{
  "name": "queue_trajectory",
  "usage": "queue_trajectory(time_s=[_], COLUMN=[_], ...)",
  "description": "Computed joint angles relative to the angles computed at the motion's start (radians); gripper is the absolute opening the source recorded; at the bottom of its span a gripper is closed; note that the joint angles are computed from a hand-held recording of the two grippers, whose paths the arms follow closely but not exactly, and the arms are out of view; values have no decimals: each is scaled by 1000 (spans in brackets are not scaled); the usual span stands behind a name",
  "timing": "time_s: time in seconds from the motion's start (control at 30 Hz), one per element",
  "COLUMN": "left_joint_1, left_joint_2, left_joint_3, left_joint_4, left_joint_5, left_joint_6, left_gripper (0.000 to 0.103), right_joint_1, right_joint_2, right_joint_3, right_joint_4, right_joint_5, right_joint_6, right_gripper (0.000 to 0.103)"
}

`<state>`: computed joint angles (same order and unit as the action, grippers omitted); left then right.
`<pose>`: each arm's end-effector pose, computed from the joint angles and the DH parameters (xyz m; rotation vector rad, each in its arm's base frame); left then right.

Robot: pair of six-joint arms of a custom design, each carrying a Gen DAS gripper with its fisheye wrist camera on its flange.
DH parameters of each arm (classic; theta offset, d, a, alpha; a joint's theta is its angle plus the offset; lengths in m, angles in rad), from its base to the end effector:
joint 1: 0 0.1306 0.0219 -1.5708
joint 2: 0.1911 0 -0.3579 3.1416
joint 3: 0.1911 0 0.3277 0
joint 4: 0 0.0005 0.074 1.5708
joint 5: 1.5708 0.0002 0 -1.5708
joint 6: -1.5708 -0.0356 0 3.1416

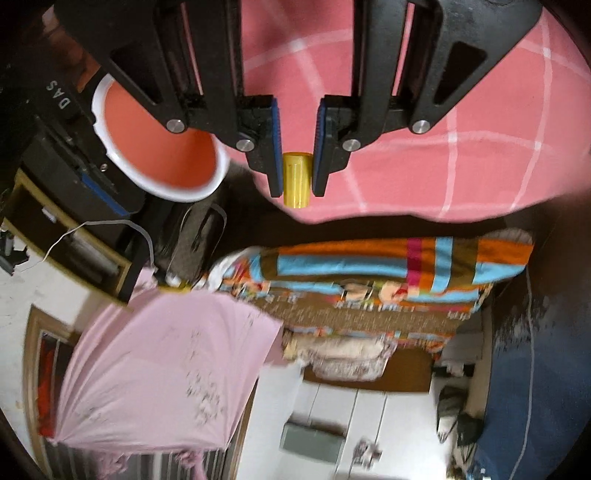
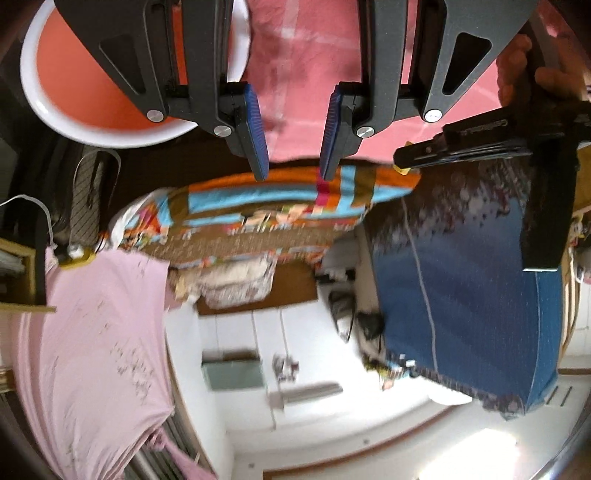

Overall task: Collect trash
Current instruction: 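Carry the yellow piece and brown cap over the orange bucket, then open both tools to drop the yellow piece and cap into the bucket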

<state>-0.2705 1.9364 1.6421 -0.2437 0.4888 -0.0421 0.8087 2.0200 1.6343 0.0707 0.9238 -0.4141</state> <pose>0.5881 -0.1809 0.2852 0.6160 2.0130 -0.6513 0.4559 0.4358 0.2646 0.2619 1.7391 0.0149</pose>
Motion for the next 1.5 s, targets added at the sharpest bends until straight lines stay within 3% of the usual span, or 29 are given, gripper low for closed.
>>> queue_trajectory(time_s=[0.13,0.27,0.37,0.53,0.63,0.7,0.8,1.13,1.5], left_joint_1=[-14,-25,-30,-54,-76,-90,-111,-172,-175], left_joint_2=[-33,-31,-33,-41,-51,-54,-47,17,36], left_joint_3=[-51,-47,-59,-76,-99,-109,-98,7,39], left_joint_4=[81,54,70,91,123,134,98,-143,-194], left_joint_5=[8,20,40,70,83,95,106,96,94], left_joint_6=[0,-22,-22,-27,-43,-59,-90,-216,-180], left_gripper=[0,0,0,0,0,0,0,0,6], right_joint_1=[-8,-12,-11,-16,-19,-19,-16,-20,-18], right_joint_2=[-23,-34,-48,-78,-102,-123,-148,-184,-184], right_joint_3=[-32,-48,-71,-113,-150,-185,-222,-275,-274], right_joint_4=[6,-34,-41,-113,-142,-134,-134,-190,-204], right_joint_5=[7,15,49,111,164,203,246,277,277], right_joint_6=[-17,-83,-120,-254,-320,-348,-388,-503,-521], right_gripper=[27,27,27,28,34,44,47,48,49])
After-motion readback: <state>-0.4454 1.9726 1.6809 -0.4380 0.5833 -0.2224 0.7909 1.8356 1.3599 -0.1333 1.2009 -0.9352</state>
